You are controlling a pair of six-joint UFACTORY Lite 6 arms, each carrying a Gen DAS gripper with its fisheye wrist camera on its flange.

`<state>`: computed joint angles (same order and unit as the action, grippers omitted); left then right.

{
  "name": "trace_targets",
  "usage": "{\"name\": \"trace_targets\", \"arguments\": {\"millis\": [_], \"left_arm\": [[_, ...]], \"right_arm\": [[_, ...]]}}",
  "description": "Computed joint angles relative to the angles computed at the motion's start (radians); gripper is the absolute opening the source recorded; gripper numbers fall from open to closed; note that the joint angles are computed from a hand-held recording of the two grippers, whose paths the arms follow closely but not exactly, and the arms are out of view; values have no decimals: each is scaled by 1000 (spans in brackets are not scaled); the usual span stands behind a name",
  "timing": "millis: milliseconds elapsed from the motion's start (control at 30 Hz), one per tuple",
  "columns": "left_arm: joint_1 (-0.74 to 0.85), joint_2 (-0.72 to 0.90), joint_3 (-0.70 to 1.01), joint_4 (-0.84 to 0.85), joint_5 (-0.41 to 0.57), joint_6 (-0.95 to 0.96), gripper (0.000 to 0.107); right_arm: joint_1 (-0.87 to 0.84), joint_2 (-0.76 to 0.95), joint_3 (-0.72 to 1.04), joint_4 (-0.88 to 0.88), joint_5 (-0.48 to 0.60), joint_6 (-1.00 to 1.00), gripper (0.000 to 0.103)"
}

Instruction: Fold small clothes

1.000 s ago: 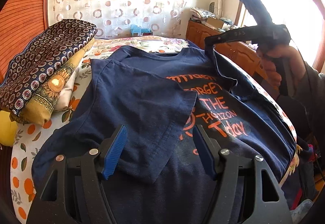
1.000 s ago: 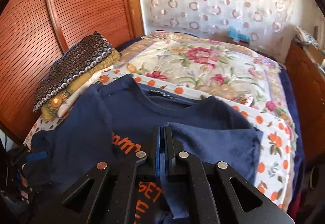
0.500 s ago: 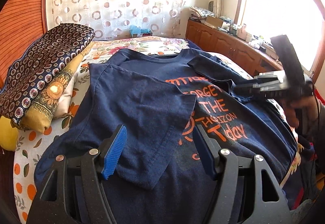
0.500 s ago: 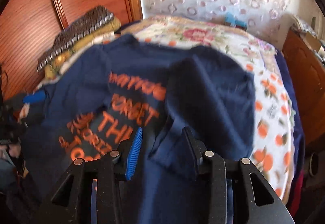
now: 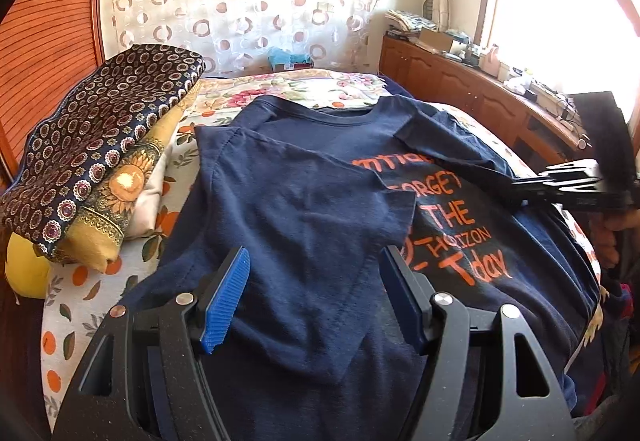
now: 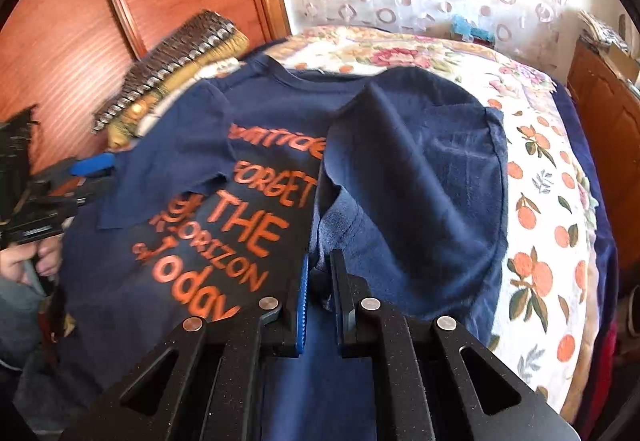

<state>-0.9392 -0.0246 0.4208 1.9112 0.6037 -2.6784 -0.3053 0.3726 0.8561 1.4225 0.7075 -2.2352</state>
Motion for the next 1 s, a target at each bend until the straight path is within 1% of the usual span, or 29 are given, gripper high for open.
{"name": "trace_targets", "arguments": {"millis": [67,133,167,200,233,300,367,433,533,600,767,833,967,1000], "left_arm": [[14,1,8,2,-6,18,68],[52,-1,21,17,-23,50,68],[73,-4,25,23,-31,69,68],[96,-8,33,22,-40,96,68],[128,-12,41,25,-55,124,68],[208,-14,60,57,-97,172,68],[278,-2,83,88,-132,204,68],[341,21,112,103,-161,245,68],[436,58,162,153,-222,272,68],[498,86,205,203,-278,264,63],[553,215,365,41,-339,497,55],[574,266,421,-13,-365,567,54],[597,354,512,-146,-375,727,54],[602,370,528,-184,-374,767,54]], "right_arm": [[-22,-11,-24,-5,14,-33,10],[-13,-6,-35,-6,-11,-60,10],[-22,1,-28,-14,-13,-60,13],[-21,17,-15,-16,-13,-54,20],[-25,29,3,-31,-5,-34,25],[-37,26,15,-41,22,-17,42],[-71,5,25,-44,55,-16,53],[-82,22,69,-37,69,-6,54],[-70,65,147,5,29,-6,54],[-54,101,205,9,10,25,54],[-6,235,387,12,-46,94,54],[19,292,460,5,-72,136,54],[56,437,670,-71,-97,291,56],[62,453,695,-83,-101,313,56]]}}
